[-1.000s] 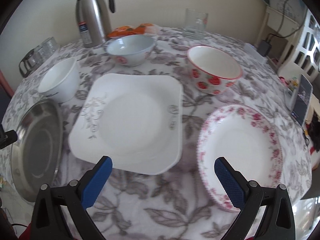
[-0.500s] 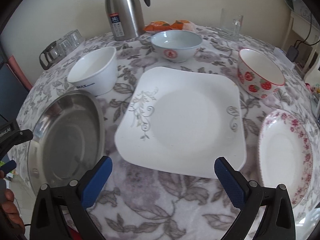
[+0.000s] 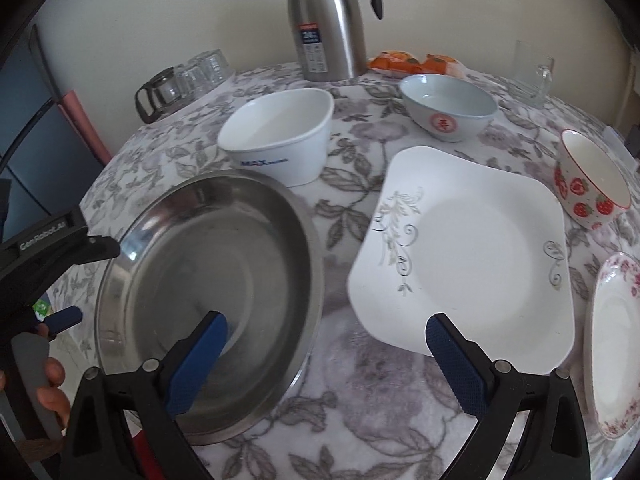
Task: Organize plates and bowls
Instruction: 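Move both grippers to the steel basin rim and close the right gripper on it, then close the left gripper on the steel basin rim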
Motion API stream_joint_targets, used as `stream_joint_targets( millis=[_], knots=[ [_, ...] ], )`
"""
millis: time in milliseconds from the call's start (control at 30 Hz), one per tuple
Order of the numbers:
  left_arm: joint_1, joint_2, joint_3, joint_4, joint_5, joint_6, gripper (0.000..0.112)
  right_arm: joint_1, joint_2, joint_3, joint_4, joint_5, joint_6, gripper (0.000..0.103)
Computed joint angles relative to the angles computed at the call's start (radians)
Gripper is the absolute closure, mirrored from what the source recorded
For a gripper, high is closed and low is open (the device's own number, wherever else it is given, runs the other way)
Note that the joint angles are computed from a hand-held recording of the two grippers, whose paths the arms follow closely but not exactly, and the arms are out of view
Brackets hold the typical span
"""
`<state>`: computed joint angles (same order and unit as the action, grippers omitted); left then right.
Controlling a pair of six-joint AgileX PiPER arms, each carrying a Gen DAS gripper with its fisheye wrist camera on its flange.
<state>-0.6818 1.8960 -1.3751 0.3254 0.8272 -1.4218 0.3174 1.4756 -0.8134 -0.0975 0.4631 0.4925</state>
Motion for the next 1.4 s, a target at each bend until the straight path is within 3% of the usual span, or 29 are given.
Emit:
stream_joint_targets(
  millis=[267, 433, 600, 867, 1167, 1400],
  knots=[
    [0.016, 0.003, 0.02, -0.048, -0.078, 0.08, 0.009, -0.051, 0.011, -0.001, 0.261, -0.073, -0.255, 0.014],
    [0.024, 0.002, 0.029, -0.074, -0.134, 0.148, 0.009, -0.093, 0.04, -0.021, 0.471, -0.084, -0.482, 0.032],
    [0.037, 0.013, 0.031, -0.096, -0.149, 0.186, 0.009, -0.129, 0.095, -0.059, 0.588, -0.069, -0.61, 0.053],
    [0.065, 0.016, 0.06, -0.184, -0.167, 0.254, 0.009, -0.155, 0.162, -0.108, 0.611, -0.057, -0.651, 0.07],
    [0.088, 0.029, 0.083, -0.269, -0.169, 0.314, 0.009, -0.172, 0.216, -0.145, 0.63, -0.042, -0.681, 0.079],
    [0.091, 0.007, 0.114, -0.275, -0.178, 0.31, 0.009, -0.208, 0.209, -0.126, 0.771, -0.02, -0.817, 0.079]
  ],
)
